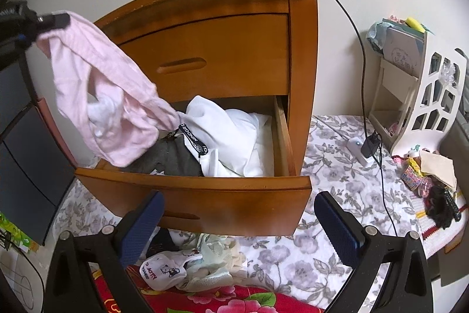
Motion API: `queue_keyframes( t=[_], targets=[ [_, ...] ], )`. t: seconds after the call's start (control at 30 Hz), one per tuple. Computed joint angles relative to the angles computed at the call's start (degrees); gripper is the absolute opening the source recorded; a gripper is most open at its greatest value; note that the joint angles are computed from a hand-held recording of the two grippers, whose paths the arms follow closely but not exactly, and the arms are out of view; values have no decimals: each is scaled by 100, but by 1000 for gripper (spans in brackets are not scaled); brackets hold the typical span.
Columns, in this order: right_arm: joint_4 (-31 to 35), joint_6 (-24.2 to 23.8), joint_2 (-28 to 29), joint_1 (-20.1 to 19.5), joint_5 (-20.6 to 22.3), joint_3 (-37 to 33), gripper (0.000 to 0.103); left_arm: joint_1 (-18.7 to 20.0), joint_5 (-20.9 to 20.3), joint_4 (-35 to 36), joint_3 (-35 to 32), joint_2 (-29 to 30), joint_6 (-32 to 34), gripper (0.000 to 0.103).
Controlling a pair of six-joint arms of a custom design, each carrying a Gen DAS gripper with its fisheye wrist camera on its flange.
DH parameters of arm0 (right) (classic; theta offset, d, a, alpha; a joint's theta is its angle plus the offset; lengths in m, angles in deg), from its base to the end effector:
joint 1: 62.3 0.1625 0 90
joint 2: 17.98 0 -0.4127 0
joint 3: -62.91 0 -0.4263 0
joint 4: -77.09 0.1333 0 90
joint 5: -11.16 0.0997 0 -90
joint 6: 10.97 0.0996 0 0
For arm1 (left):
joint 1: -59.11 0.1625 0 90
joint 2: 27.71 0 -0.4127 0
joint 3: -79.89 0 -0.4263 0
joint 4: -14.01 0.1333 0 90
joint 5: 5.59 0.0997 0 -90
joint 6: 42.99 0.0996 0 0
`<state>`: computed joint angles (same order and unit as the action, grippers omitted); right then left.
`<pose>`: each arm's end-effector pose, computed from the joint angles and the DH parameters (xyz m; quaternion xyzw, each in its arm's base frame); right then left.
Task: Take underwear out of drawer
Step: 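Lift the pink cloth up out of the drawer with the left gripper, then lower the pink cloth onto the bed pile, open left gripper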
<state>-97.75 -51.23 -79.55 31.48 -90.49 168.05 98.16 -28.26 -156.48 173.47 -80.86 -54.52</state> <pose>0.1554 -0.6358 0.2240 0.3159 -0.8765 0.3032 0.1999 -0.3808 -0.5989 0.2511 0.0850 0.8002 -0.5138 0.2974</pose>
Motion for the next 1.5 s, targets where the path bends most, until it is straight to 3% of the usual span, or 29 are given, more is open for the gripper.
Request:
queue_keyframes(
  t=[0.23, 0.37, 0.47, 0.6, 0.73, 1.07, 1.5],
  targets=[
    [-30, 20, -144, -14, 81, 101, 103, -520, 372, -1933, -66, 210, 1706, 9],
    [-33, 10, -217, -5, 117, 167, 103, -818, 371, -2865, -62, 291, 2539, 9],
    [-56, 3, -287, 3, 149, 237, 103, -981, 422, -3250, -32, 364, 2952, 9],
    [-81, -18, -384, 2, 180, 327, 103, -1097, 462, -3178, 113, 416, 2937, 9],
    [-117, -82, -472, -14, 183, 423, 103, -1131, 509, -2699, 412, 387, 2347, 9],
    [-155, -68, -608, -102, 129, 527, 103, -821, 111, -88, 1191, -31, -620, 9],
    [-74, -48, -496, -185, -57, 455, 103, -56, -640, 1801, 1374, 229, -2582, 9]
  ],
)
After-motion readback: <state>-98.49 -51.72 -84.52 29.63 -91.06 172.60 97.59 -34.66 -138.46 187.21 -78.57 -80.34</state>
